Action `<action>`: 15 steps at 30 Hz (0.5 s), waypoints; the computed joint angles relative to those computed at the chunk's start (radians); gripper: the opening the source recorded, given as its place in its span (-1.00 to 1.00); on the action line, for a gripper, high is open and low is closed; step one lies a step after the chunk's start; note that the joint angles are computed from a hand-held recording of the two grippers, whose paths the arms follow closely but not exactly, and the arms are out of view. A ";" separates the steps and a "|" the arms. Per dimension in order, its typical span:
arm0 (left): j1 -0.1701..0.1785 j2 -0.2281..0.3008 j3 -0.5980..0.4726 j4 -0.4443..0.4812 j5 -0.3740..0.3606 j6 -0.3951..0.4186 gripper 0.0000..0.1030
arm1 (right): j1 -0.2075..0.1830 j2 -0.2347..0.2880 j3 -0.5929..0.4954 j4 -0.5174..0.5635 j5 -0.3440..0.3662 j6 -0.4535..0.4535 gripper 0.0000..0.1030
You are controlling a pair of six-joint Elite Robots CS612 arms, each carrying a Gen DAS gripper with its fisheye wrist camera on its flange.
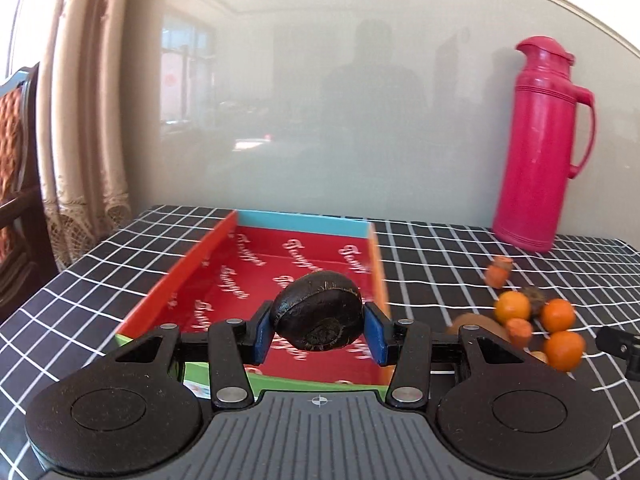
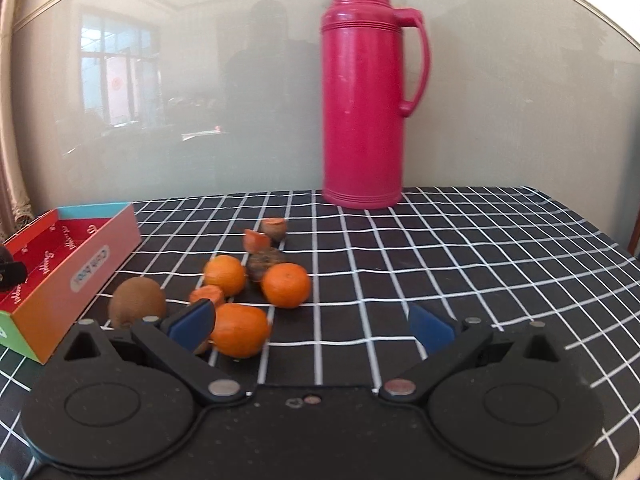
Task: Organize fruits
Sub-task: 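Carry the dark brown fruit with the left gripper into the red box and release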
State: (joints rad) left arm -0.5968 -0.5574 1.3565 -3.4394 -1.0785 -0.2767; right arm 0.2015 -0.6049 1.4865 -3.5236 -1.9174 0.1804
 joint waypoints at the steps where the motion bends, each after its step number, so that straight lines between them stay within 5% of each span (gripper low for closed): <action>1: 0.007 0.001 -0.003 0.008 0.003 -0.010 -0.09 | 0.003 0.004 -0.008 0.004 0.004 -0.005 1.00; 6: 0.028 0.011 -0.024 0.050 0.020 -0.053 -0.04 | 0.009 0.018 -0.038 0.019 0.022 -0.008 1.00; 9: 0.026 0.015 -0.019 0.000 0.041 -0.041 0.56 | 0.012 0.022 -0.046 0.016 0.026 -0.019 1.00; 12: 0.021 0.015 -0.010 -0.044 0.057 -0.006 0.67 | 0.013 0.023 -0.046 0.019 0.033 -0.022 1.00; 15: 0.019 0.013 0.001 -0.074 0.061 0.004 0.98 | 0.014 0.023 -0.044 0.014 0.034 -0.040 1.00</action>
State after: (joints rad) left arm -0.5780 -0.5443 1.3579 -3.5130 -1.0175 -0.2724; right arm 0.2158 -0.5822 1.4429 -3.5094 -1.8835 0.1403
